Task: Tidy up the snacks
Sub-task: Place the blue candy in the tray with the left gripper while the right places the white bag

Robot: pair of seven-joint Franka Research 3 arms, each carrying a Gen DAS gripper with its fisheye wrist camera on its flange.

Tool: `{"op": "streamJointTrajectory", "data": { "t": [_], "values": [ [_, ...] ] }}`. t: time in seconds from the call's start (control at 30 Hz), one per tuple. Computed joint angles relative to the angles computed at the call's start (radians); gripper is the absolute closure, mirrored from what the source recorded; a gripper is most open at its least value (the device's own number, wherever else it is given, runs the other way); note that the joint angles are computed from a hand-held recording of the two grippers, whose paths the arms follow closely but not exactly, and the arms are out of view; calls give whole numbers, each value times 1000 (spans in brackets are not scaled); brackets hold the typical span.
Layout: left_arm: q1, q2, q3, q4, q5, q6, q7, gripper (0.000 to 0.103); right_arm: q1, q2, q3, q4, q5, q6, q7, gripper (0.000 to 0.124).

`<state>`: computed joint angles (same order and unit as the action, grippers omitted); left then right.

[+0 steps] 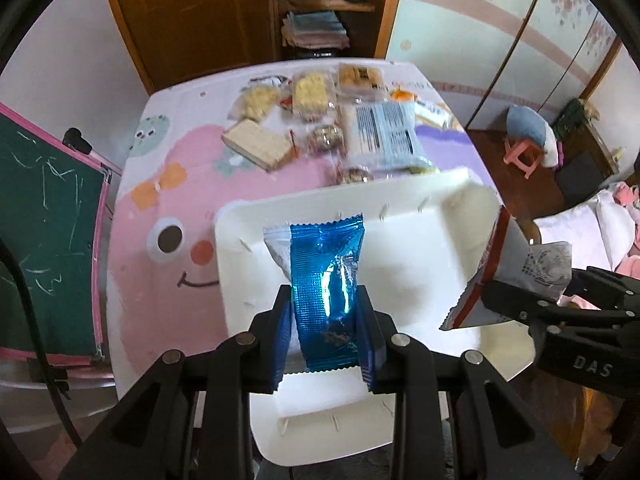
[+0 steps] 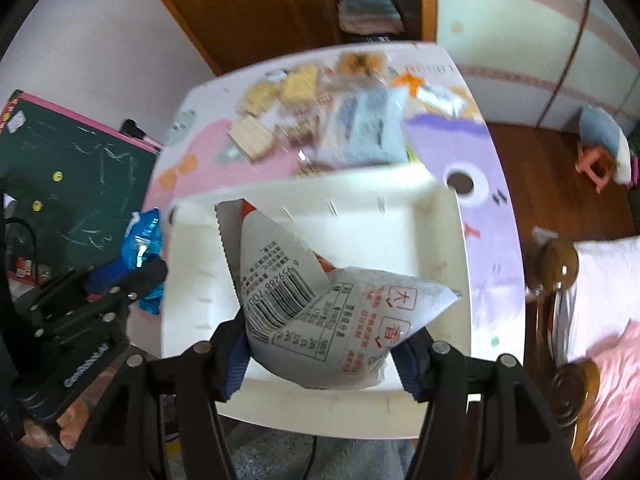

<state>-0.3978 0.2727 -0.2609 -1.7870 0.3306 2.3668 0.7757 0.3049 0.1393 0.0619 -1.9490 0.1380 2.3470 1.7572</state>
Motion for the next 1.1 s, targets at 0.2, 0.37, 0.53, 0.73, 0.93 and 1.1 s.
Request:
{"op": "streamJointTrajectory", "data": {
  "t": [0.2, 0.37, 0.53, 0.73, 0.93, 1.1],
  "values": [
    [-12, 25, -3, 16, -6, -35, -12, 71, 2, 5, -5, -22, -25, -22, 31, 59],
    [-25, 9, 8, 0, 29, -42, -65, 19, 1, 4, -3, -23, -13, -23, 34, 51],
    [-19, -13, 3, -18, 32, -44, -83, 18, 4, -10, -3, -37, -35, 13, 49, 40],
    [-19, -44, 0, -42, 53, -35, -118, 18, 2, -32, 1, -54, -22, 37, 41, 40],
    [-25, -62, -2, -45, 90, -40, -148, 18, -3, -51, 4, -67, 8, 46, 23, 39],
    [-29, -68, -7, -38, 98, -57, -161, 18, -9, -69, 5, -80, 31, 52, 6, 39]
  ]
}}
